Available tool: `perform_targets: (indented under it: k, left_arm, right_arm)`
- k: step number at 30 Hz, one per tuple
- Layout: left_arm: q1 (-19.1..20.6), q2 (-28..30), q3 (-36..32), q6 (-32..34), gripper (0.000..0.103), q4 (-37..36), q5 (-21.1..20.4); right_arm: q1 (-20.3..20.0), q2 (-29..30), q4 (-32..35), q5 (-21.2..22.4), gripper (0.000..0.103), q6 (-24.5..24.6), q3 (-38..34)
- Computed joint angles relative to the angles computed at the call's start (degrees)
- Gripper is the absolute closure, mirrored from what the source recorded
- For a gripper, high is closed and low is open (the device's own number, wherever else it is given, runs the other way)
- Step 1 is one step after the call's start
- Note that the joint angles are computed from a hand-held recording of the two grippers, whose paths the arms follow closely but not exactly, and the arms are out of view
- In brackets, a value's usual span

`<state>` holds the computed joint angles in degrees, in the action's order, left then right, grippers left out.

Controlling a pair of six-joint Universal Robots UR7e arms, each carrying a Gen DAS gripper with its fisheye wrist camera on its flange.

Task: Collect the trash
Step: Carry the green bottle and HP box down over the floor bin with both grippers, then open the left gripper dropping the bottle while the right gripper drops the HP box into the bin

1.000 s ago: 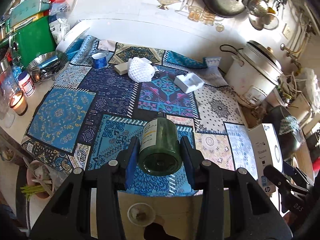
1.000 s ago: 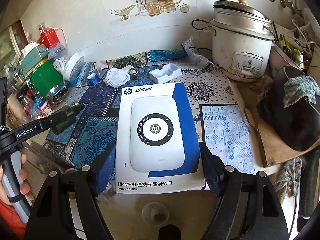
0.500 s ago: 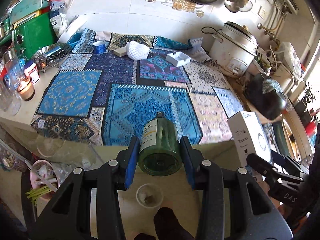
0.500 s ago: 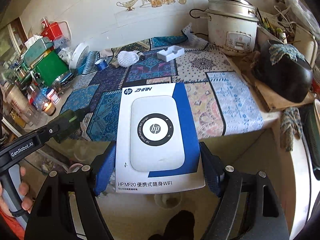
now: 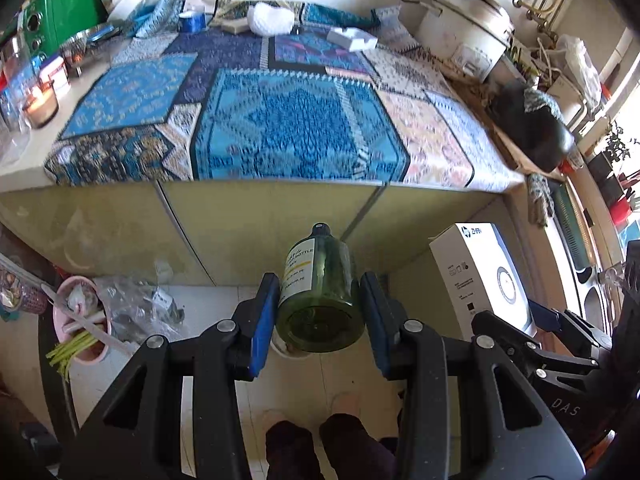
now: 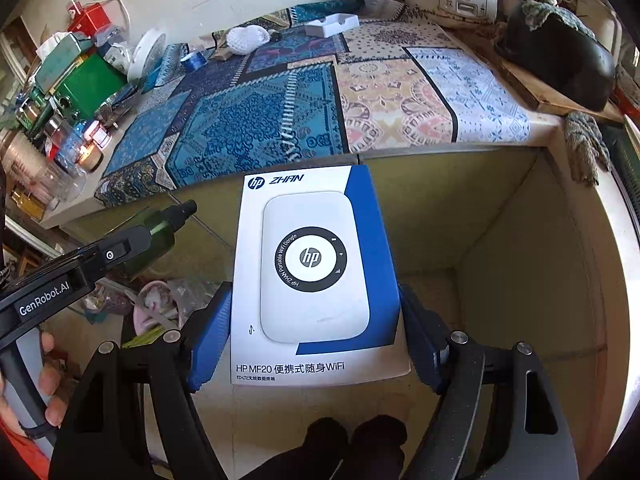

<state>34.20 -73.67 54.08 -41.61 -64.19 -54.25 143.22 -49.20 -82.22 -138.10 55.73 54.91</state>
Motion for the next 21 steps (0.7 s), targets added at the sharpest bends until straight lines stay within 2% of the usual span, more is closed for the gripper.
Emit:
perform_targets:
  k: [6, 13, 21]
  left_arm:
    - [2.5, -2.9, 11.7, -1.5, 0.062, -6.1, -1.7]
    - [7.0, -5.7, 28.3, -1.1, 0.062, -18.7, -2.3]
    - [14.9, -8.0, 45.8, 1.3, 0.062, -34.5, -3.7]
  right_arm:
    - [-3.6, -6.3, -6.8, 2.9, 0.028, -2.4, 12.7]
    - [-10.6, -12.3, -20.1, 6.0, 0.027, -10.4, 29.6]
    - [-20.1, -13.0, -37.3, 12.0, 0.027, -20.3, 45.0]
